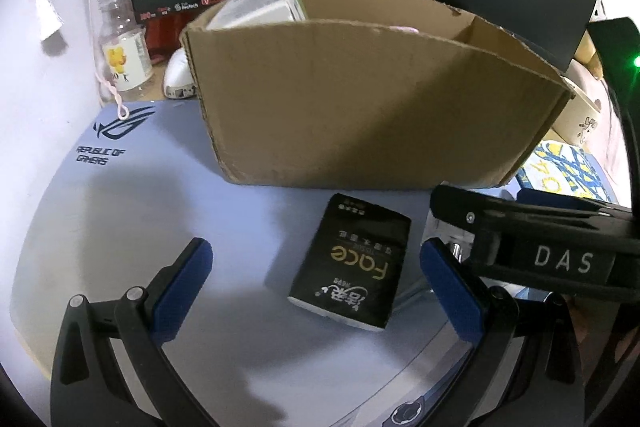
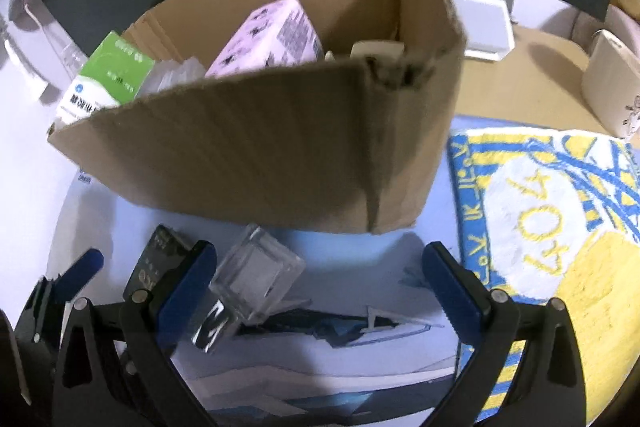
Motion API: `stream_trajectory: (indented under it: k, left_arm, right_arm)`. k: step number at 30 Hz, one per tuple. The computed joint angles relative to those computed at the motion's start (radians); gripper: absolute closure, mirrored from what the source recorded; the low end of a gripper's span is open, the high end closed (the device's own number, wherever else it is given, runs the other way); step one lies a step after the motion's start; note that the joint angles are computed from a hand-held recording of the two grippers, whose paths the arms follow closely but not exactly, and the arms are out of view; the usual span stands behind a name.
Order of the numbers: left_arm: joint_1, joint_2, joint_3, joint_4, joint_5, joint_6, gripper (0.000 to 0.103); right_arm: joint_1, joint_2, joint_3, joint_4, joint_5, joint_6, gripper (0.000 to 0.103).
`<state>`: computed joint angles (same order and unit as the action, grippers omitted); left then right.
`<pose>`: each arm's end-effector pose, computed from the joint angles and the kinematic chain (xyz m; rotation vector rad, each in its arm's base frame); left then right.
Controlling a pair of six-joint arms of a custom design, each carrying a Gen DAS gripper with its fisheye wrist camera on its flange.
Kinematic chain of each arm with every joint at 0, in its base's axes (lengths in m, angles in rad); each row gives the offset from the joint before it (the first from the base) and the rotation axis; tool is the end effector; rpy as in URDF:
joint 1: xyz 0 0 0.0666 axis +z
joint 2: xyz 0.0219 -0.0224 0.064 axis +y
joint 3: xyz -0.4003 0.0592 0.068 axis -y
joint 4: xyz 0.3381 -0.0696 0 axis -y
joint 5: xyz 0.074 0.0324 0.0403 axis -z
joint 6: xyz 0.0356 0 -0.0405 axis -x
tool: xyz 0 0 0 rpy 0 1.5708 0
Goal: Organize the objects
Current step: 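Move both open tools back toward the tissue pack and glass bottle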
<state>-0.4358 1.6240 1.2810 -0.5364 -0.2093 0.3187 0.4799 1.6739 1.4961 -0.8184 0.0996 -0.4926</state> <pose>0.4551 -0.2042 0.3290 0.0503 2.4255 -0.0849 0.4656 0.2379 0.3700 0.0543 2.5776 0.2424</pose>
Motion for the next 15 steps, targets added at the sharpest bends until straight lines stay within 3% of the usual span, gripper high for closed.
stream_trajectory:
  k: [7, 15]
  left_arm:
    - [0.007, 0.030, 0.029, -0.050, 0.008, 0.023, 0.000]
    - [-0.004, 0.040, 0.044, -0.082, -0.034, 0.018, 0.000]
  right_arm:
    - [0.011, 0.011, 0.012, -0.018, 0.028, -0.020, 0.000]
    - [0.025, 0.016, 0.016, -0.027, 0.055, -0.030, 0.000]
